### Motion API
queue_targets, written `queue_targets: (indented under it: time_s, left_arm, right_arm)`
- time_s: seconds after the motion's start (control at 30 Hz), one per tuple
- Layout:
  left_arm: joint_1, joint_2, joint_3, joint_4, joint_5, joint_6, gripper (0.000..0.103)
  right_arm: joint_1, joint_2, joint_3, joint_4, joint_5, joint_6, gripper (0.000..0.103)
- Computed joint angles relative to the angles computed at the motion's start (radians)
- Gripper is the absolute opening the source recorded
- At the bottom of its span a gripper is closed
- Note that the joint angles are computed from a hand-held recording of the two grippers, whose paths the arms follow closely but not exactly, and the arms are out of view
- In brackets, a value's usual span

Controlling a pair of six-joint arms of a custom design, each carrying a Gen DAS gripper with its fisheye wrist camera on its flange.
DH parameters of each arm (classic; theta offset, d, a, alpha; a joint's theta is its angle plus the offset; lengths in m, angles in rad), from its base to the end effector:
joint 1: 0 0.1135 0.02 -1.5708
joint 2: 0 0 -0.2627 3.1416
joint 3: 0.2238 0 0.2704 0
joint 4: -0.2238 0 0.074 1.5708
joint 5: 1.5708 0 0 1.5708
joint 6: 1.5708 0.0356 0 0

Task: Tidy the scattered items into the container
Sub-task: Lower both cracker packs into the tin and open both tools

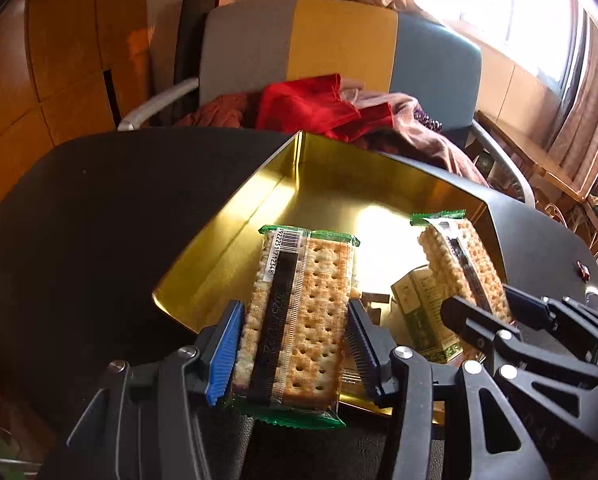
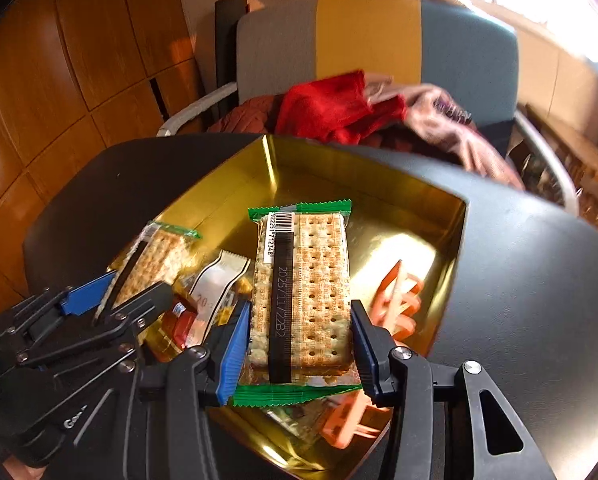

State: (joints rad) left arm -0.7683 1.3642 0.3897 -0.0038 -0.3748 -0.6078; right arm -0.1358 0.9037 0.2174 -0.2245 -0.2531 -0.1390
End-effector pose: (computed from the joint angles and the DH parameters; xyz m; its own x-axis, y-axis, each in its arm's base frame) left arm 0.1699 -0.1461 0.0973 -0.7750 0.0100 -0.6318 0.0695 0.9951 -0.0696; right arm 0.1656 -0.0136 0.1135 -0.7723 -0.0299 -0.6346 -0.1293 0.9854 0.1110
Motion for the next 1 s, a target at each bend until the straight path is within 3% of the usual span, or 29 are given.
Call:
queue_targets:
  time_s: [0.3, 0.63, 0.83, 1.0]
  left_arm:
    - [0.000, 0.006, -0.008, 0.016, 0.000, -0.014, 0.053]
    - [-0.060, -0.068, -0.020, -0.043, -0.044, -0.053, 0.053]
    - [-0.132, -0.129, -0.036, -0.100, -0.093, -0.115, 0.053]
    - [-0.217, -0.185, -0.046, -0.165, -0.148, -0.194, 0.055]
  right_arm:
    - [-0.057, 0.050, -0.012, 0.025, -0.056, -0.020, 0.051]
    - [-0.048, -0.096, -0.036, -0.068, -0.038, -0.032, 0.051]
    - [-0.087, -0.250, -0.058, -0.189, -0.058, -0.056, 0.051]
    - [-0.184, -0.458, -0.080, -0.380, -0.100, -0.119, 0.051]
